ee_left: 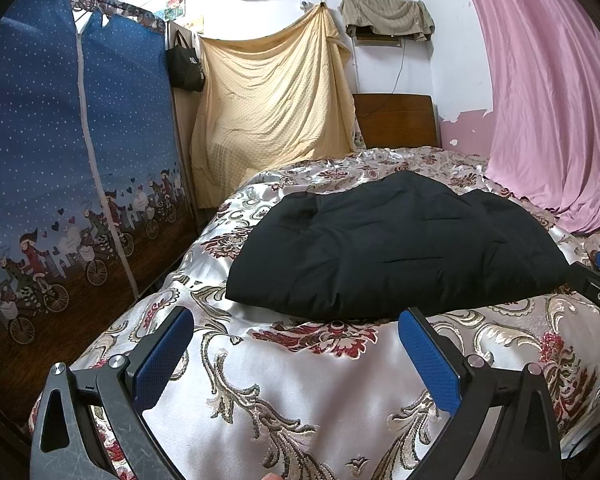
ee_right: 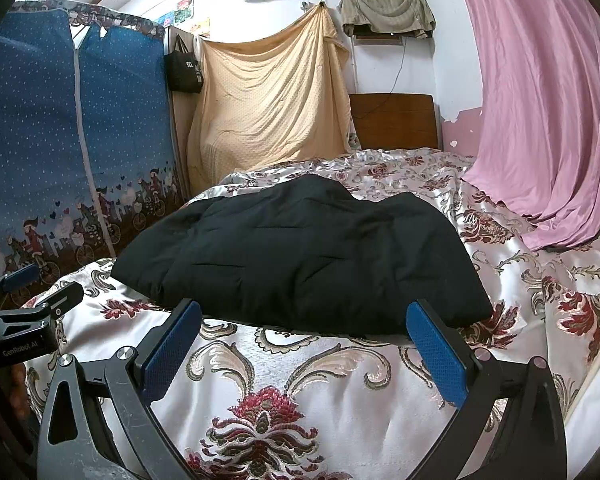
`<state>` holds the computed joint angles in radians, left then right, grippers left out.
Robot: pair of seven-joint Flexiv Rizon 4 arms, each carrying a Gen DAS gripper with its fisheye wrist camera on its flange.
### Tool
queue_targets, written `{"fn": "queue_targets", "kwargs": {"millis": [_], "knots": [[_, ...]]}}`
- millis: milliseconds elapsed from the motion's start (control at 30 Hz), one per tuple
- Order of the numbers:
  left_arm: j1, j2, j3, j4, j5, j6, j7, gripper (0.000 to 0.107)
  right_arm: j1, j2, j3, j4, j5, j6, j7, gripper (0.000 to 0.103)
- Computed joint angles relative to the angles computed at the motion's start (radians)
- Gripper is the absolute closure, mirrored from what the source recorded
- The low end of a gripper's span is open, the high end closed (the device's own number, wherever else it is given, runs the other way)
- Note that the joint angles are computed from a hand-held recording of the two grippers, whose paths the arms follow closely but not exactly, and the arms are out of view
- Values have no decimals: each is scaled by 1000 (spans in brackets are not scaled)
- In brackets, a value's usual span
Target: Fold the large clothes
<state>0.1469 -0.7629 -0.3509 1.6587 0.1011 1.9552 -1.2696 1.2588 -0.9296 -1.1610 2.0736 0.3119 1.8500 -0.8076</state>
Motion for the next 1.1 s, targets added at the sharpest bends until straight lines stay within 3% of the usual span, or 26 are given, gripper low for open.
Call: {"fn": "queue_targets", "kwargs": {"millis": [633, 800, 1100], "knots": [[2, 0, -2, -2, 5, -2, -2, 4, -3, 2, 0, -1, -2, -1, 0, 2], [158, -25, -189, 26, 76, -33, -14, 4, -1, 0, -1, -2, -2, -4, 3, 2], [169, -27, -174, 22, 84, -25, -13, 4, -1, -6, 0, -4, -2, -4, 7, 2]]}}
